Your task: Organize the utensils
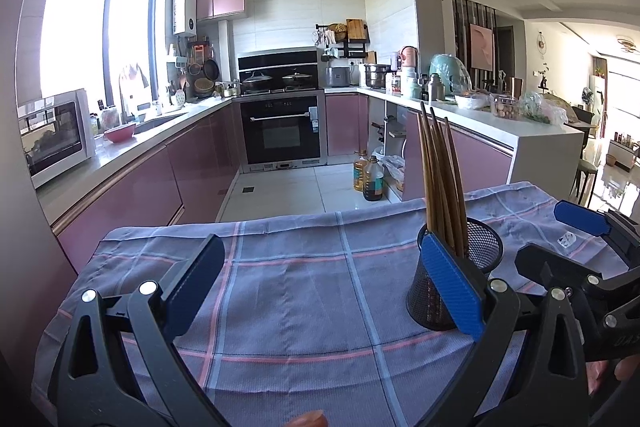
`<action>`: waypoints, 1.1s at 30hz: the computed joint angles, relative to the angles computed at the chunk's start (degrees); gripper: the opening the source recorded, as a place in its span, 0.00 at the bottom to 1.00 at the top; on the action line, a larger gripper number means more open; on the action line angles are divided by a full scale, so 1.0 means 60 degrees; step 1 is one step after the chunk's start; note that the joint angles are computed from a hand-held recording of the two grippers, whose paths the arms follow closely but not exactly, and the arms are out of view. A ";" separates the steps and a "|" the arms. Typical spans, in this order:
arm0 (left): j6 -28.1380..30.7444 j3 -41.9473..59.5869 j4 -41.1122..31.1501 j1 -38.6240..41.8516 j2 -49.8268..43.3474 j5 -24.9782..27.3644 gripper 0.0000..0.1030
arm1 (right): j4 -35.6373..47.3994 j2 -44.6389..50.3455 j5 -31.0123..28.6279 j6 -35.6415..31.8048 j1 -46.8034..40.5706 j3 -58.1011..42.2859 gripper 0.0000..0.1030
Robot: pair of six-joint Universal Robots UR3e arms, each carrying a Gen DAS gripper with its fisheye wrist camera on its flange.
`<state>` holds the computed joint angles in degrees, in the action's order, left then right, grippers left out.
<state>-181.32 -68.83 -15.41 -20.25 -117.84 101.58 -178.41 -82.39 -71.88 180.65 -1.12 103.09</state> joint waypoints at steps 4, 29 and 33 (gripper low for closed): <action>-0.0043 -0.0134 0.0118 -0.0016 0.0060 0.0040 0.94 | -0.0068 0.0010 -0.0087 -0.0020 0.0045 0.0036 0.93; -0.0233 -0.1342 0.1477 -0.0081 0.0583 0.0331 0.94 | -0.0599 -0.0045 -0.0710 0.0035 0.0523 0.0220 0.93; -0.0211 -0.1479 0.1703 -0.0172 0.0618 0.0517 0.94 | -0.0810 -0.0066 -0.0791 0.0060 0.0557 0.0325 0.93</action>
<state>-182.59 -77.71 -5.19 -21.28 -114.13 104.68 -183.27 -82.78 -76.62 181.01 2.23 105.04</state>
